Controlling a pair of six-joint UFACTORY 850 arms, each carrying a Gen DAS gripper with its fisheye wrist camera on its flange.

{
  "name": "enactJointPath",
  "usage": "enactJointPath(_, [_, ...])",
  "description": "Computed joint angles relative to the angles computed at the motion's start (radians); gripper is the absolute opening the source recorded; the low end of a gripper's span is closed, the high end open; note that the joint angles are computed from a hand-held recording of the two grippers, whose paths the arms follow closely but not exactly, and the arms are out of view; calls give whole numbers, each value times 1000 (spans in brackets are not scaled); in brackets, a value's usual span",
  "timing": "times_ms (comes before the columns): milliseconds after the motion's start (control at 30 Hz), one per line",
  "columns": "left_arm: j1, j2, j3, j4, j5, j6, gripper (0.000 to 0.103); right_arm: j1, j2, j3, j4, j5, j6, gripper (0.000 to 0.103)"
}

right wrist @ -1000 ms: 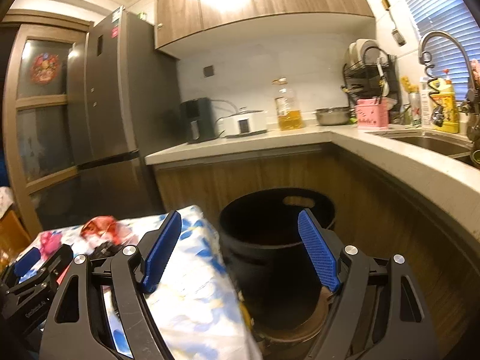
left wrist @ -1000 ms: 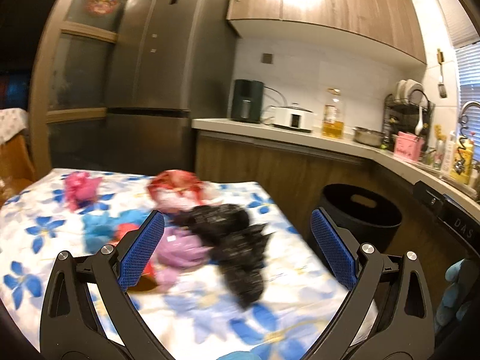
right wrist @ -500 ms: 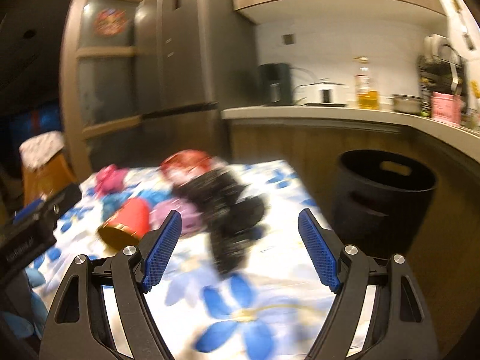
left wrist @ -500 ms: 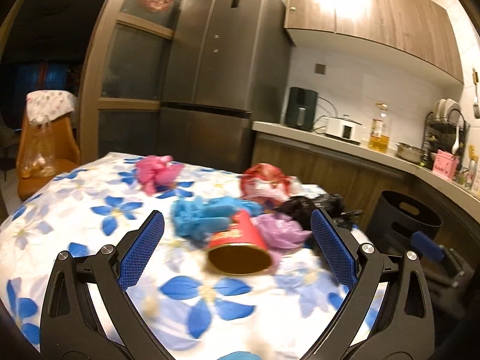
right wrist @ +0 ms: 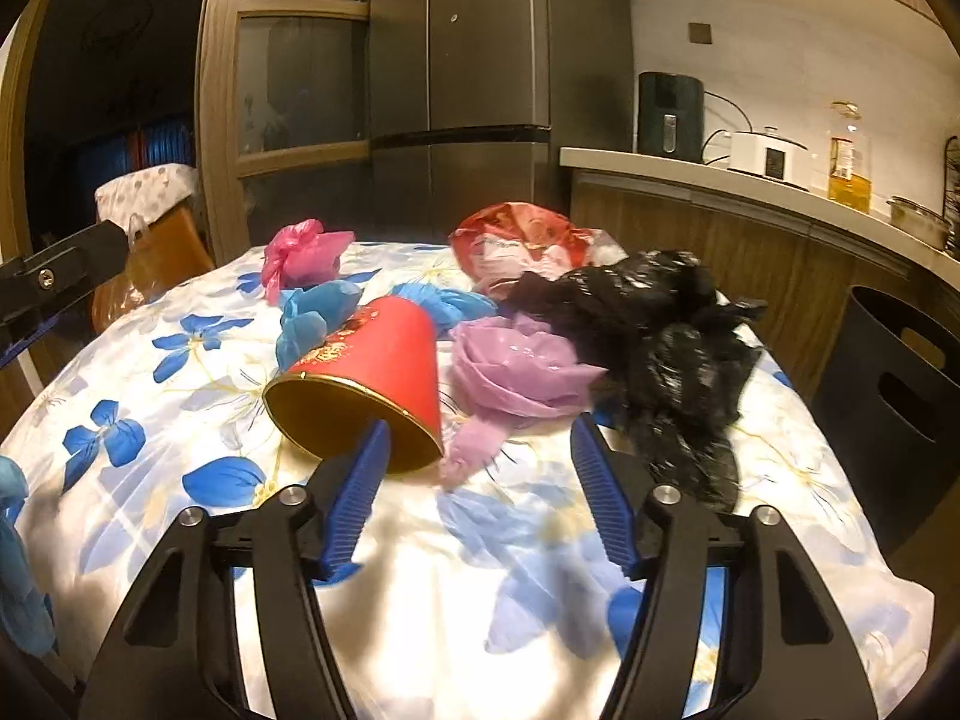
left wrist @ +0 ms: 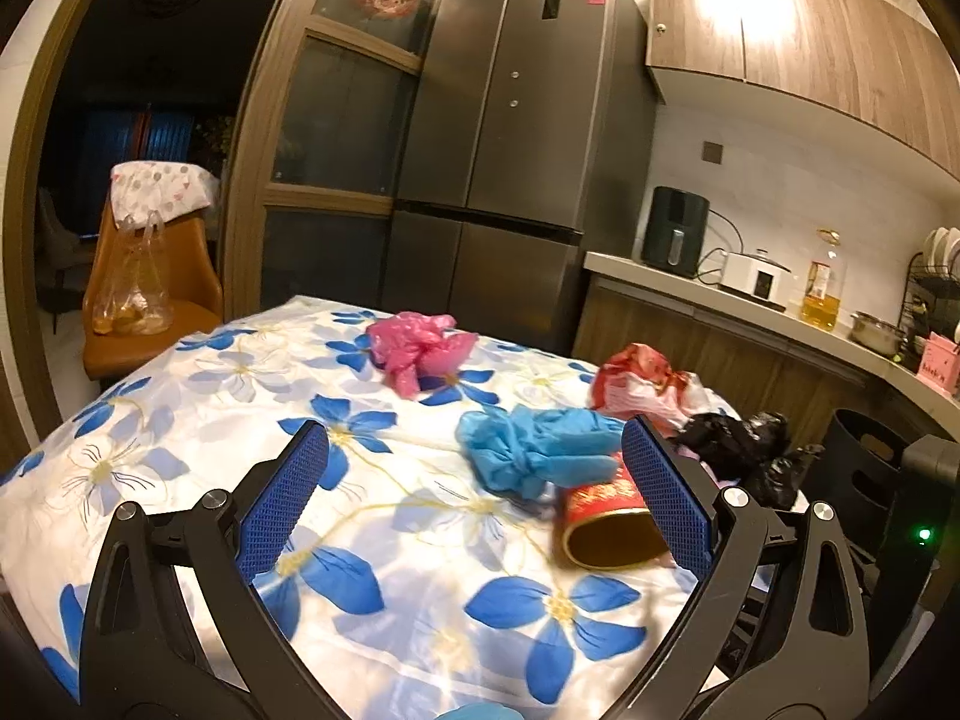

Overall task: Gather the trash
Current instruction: 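Close the right tool on the rim of the second red cup, then grasp the blue glove with the left tool while the right tool holds the red cup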

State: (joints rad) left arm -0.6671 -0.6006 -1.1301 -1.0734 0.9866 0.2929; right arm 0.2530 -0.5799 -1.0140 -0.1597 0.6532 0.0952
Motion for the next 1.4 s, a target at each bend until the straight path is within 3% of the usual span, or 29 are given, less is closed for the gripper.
enactJointPath(133, [13,1,2,3,-9,-7,97,10,-25,-46,-9,-52,-7,55])
enactJointPath(367, [24,-12,-14,0,-32,13,97,19,-53,-92,-31,-109,-4,32])
enactJointPath(500, [26,-20,-23,-5,-38,25,97,15,-56,-97,-69,-115,29,15])
enactJointPath(667, [27,-24,-28,-7,-44,33,97,7,-48,-84,-98,-88,61,4])
enactJointPath(1200, [20,-75,-105,-28,-80,96,96,-75,108,129,-114,127,86,3])
enactJointPath(1400, [33,-152,-236,-53,-186,167,96,-121,160,174,-97,182,126,3])
